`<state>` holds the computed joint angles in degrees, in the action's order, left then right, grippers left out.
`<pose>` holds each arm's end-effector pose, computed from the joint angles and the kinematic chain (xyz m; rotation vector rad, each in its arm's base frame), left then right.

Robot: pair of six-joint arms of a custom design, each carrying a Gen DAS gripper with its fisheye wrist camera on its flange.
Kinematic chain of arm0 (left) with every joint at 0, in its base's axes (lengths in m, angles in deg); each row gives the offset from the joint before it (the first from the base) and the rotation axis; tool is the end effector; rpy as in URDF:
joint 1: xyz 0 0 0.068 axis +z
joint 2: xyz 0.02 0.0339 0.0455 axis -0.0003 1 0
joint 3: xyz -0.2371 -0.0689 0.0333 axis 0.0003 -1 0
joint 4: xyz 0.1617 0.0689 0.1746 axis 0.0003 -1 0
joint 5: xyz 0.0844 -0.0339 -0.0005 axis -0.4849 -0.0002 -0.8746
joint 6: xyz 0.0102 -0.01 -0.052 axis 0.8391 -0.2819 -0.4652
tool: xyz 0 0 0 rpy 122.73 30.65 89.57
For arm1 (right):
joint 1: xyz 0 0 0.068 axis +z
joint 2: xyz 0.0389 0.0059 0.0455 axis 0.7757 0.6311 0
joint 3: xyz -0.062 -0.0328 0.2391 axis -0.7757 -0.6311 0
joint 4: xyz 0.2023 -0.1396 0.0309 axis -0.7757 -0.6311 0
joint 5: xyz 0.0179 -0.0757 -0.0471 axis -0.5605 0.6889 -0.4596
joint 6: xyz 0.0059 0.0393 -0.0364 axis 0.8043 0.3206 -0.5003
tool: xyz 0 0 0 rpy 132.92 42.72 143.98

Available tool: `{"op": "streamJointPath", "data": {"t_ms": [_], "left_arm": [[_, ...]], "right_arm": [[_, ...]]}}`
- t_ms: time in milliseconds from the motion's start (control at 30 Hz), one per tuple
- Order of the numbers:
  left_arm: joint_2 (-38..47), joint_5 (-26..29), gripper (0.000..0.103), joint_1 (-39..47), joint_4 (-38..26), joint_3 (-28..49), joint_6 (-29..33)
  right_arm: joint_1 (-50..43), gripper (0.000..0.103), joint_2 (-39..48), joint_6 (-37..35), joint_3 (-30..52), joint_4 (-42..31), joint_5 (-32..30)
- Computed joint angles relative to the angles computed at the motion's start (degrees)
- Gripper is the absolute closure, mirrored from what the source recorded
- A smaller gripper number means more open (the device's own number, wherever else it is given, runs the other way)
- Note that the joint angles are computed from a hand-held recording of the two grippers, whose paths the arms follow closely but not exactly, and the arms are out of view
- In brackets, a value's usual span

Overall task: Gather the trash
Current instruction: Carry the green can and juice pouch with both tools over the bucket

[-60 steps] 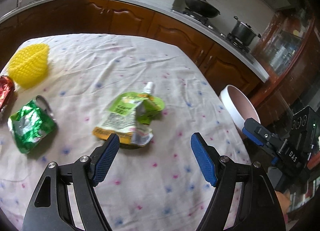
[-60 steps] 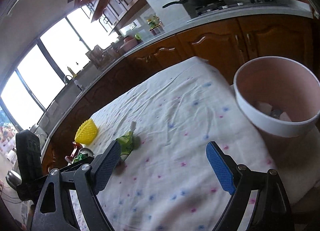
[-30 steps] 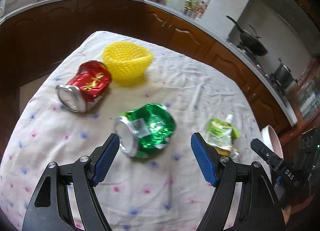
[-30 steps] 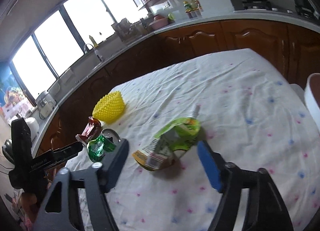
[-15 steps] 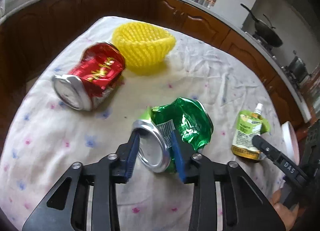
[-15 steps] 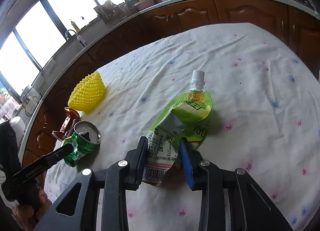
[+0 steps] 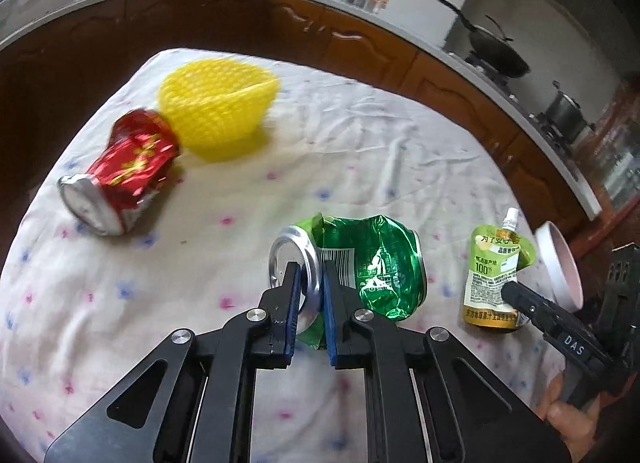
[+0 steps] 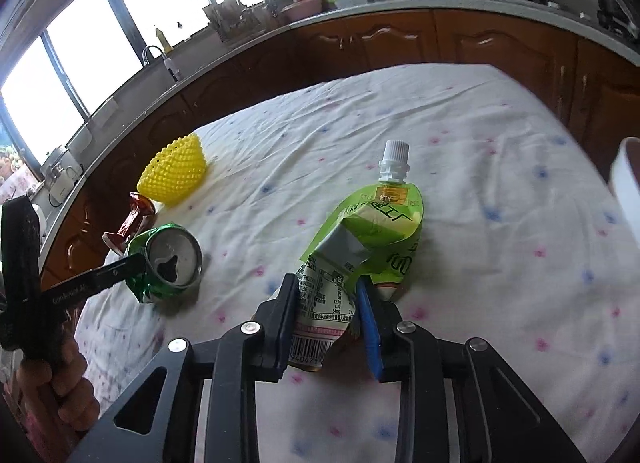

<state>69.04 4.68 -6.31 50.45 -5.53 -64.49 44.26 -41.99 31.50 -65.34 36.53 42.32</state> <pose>0.2391 -0.0392 0.1516 0.2728 2.4658 -0.5103 0.1493 -0.0090 0.1344 0.2880 2.4118 0.3266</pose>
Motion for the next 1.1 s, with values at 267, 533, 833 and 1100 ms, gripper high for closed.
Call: {"op": "streamJointPath", "data": {"t_ms": [267,533,833,1100], "left_arm": [[-4.78,-2.19,0.093,-9.46,-1.55,0.26,-3.41],[-5.87,-6.13,0.094,-19.09,-1.67,1.38,-7.17],[-4.78,-11.17,0.094,-30.02,-1.59,4.46,-10.51],[-2.52,-14.34,0.094,-37.48,-1.61,7.76,-12.71]], "right_arm": [[-17.05,0.073,-12.5,-9.31,2.12,-14.15,-9.79],[-37.86,0.073,-14.16,-24.22,5.72,-24.75,-22.06],[-61.22,0.073,-6.0,-45.55,11.05,-34.84,-33.54],[-75.77,0.073,4.82,-61.02,16.54,-40.99,-38.52]]}}
